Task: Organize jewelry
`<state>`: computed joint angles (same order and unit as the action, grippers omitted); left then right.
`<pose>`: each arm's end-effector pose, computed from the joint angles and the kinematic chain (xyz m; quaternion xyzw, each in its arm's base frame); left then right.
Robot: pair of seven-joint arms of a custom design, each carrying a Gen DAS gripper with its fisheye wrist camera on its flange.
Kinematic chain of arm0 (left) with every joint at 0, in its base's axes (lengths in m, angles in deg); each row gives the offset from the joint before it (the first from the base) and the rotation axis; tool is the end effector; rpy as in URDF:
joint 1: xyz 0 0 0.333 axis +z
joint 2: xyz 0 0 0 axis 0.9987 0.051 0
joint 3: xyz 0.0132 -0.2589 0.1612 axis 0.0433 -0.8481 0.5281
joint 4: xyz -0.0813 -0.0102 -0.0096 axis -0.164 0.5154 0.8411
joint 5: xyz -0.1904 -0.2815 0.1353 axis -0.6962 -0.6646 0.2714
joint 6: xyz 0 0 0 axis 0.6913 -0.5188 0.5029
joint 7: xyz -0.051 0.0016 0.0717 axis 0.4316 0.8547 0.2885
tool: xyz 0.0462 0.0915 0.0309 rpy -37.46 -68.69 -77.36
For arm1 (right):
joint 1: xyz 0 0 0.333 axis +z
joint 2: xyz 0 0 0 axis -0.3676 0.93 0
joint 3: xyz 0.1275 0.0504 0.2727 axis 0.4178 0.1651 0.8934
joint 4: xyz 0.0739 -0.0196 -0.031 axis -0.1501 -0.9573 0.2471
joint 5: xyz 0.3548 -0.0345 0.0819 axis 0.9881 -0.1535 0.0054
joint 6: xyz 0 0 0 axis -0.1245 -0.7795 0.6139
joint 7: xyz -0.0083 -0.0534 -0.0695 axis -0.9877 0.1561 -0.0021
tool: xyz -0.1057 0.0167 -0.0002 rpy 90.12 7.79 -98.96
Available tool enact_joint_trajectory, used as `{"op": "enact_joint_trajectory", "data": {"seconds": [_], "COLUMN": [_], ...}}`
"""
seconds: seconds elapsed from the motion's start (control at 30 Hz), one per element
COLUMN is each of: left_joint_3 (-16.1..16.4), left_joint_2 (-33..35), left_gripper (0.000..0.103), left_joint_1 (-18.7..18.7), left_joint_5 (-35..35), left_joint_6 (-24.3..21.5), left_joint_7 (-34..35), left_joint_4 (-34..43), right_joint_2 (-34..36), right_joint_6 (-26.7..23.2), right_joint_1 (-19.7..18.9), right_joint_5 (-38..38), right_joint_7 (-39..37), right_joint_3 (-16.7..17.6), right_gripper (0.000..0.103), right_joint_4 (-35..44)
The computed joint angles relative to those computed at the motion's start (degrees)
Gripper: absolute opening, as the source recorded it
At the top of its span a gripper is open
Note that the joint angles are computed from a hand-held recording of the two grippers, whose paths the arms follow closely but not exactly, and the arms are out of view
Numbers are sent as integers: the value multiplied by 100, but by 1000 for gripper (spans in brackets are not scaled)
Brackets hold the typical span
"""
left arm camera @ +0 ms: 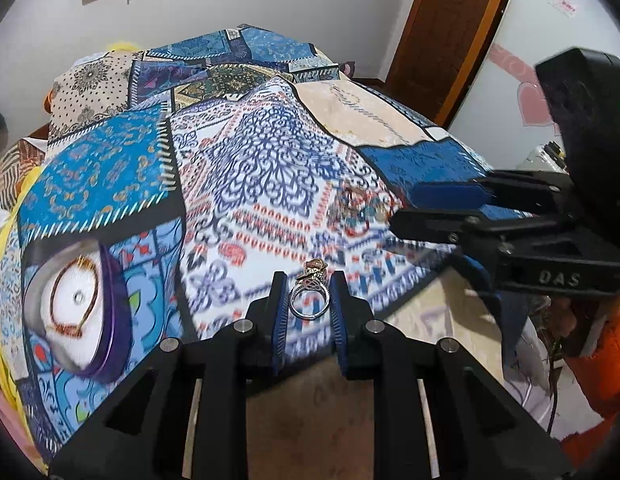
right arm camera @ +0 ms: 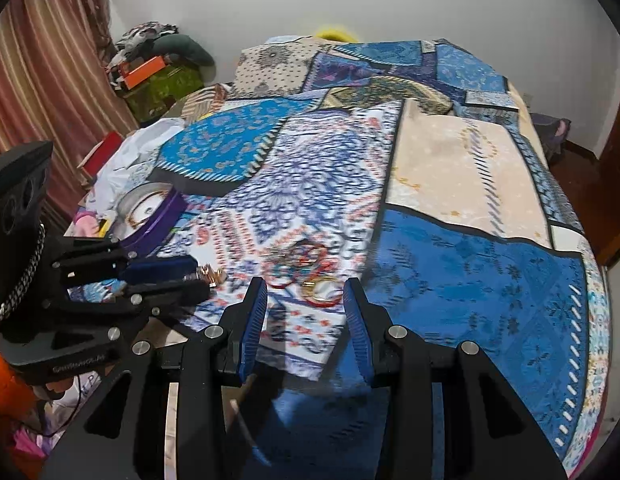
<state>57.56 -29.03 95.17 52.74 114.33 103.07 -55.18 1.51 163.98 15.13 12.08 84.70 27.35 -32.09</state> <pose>0.6438 -0.1396 0.3336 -0.3912 0.8603 -0.3243 0.0408 0.5773 0.3676 0.3798 -0.6885 0.6503 -0.1319 0.2927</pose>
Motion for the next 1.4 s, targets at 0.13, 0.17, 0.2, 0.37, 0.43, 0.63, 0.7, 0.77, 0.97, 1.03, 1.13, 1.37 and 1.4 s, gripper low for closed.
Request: {"op": "enact_joint_trajectory", "data": {"seconds": [0.13,0.17,0.2,0.37,0.43,0.63,0.7,0.77,0.97,1.03,1.13,1.37,1.4], "left_joint_3": [-24,-5,36,185,173,226,279,269,55,-30,-89,-137,-160], "left_joint_2": [-183,-208,-223,-315,-341,-336,-274,-186,-4,57,100,-30,-96], "left_gripper": [20,20,20,32,36,36,36,36,19,8,0,0,0], "left_joint_1": [174,202,201,129,175,166,93,85,149,196,225,185,212], "left_joint_5": [-162,-197,-214,-284,-359,-527,-463,-396,-221,-215,-229,-518,-648], "left_joint_6": [-121,-193,-242,1,-14,32,142,154,284,178,-76,-210,-131], "left_joint_7": [251,303,321,305,368,390,242,141,257,286,262,468,548], "left_joint_4": [-210,-222,-220,-339,-372,-395,-330,-232,-108,-27,103,78,16], "right_joint_2": [214,267,319,456,448,390,386,373,330,306,249,105,92], "right_joint_6": [-118,-165,-217,-362,-387,-445,-422,-393,-352,-333,-288,-156,-142], "right_joint_1": [-73,-70,-64,-44,-34,24,22,34,47,46,59,45,37], "right_joint_5": [141,168,193,350,387,343,338,319,308,296,261,203,201], "right_joint_7": [-325,-389,-447,-531,-520,-460,-450,-426,-355,-329,-252,-74,-68], "right_joint_3": [215,233,246,263,248,203,210,197,175,165,124,79,85], "right_gripper": [36,36,36,36,36,36,36,36,36,36,36,36,36], "right_joint_4": [343,426,509,702,689,641,631,614,537,500,407,171,148]}}
